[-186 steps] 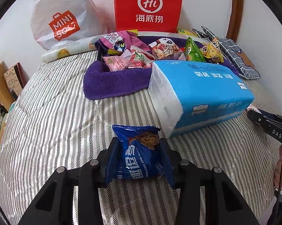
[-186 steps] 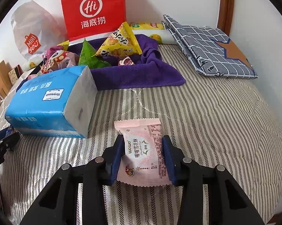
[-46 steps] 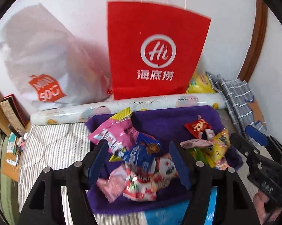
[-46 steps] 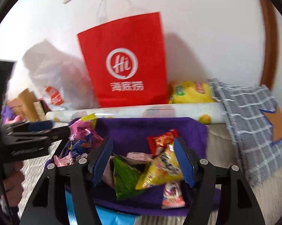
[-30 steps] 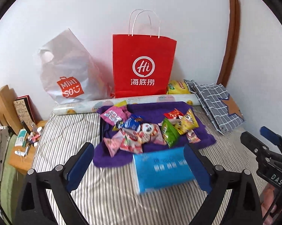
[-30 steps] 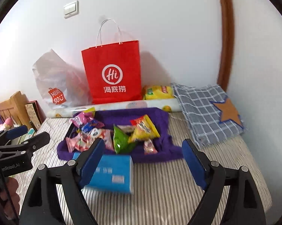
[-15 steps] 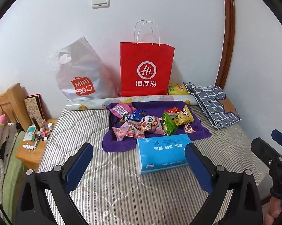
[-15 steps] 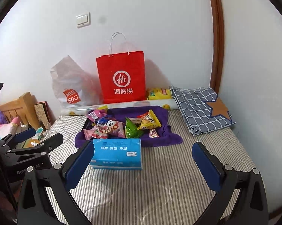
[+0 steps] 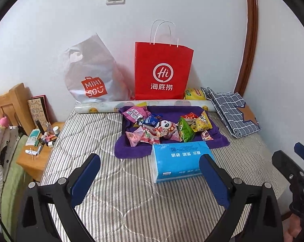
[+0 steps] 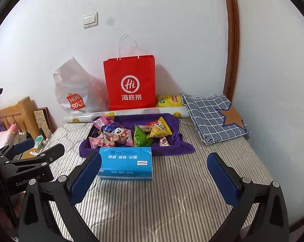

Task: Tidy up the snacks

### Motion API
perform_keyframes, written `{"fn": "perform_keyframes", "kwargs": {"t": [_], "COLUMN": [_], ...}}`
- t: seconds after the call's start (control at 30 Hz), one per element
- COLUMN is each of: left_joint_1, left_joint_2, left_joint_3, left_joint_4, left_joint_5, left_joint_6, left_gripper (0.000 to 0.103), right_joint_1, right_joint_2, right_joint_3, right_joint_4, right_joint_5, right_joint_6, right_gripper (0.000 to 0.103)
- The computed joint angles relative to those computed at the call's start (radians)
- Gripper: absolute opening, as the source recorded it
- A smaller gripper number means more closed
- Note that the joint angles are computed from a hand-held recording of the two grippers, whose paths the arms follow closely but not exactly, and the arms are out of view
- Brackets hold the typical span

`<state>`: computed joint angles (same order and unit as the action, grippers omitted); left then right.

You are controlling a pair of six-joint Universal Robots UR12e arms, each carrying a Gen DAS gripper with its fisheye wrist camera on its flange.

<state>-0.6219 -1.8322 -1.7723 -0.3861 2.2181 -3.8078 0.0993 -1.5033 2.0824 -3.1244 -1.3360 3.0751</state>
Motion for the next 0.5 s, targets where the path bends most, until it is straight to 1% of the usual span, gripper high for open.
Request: {"fn": "perform_keyframes", "kwargs": {"t": [0.2, 0.5], "left_joint_1": [0.002, 0.001], "left_joint_2": [0.005, 0.008], "left_joint_3": [-0.004, -0.01], "left_joint_4": [-0.002, -0.004], "left_joint_5": [0.003, 0.002], "left_joint_6": [0.001, -0.002], "left_gripper": [0.099, 0.099], "right_joint_1": [0.006, 0.009], "right_joint_2": [-0.001, -0.001], "right_joint_3": [0.004, 0.008], "right_joint_4": [-0.012, -0.006], "right_joint_5": [-0.008, -0.012], "right_joint_6": [-0.006, -0.008], "right_gripper": [0.103, 0.103]}}
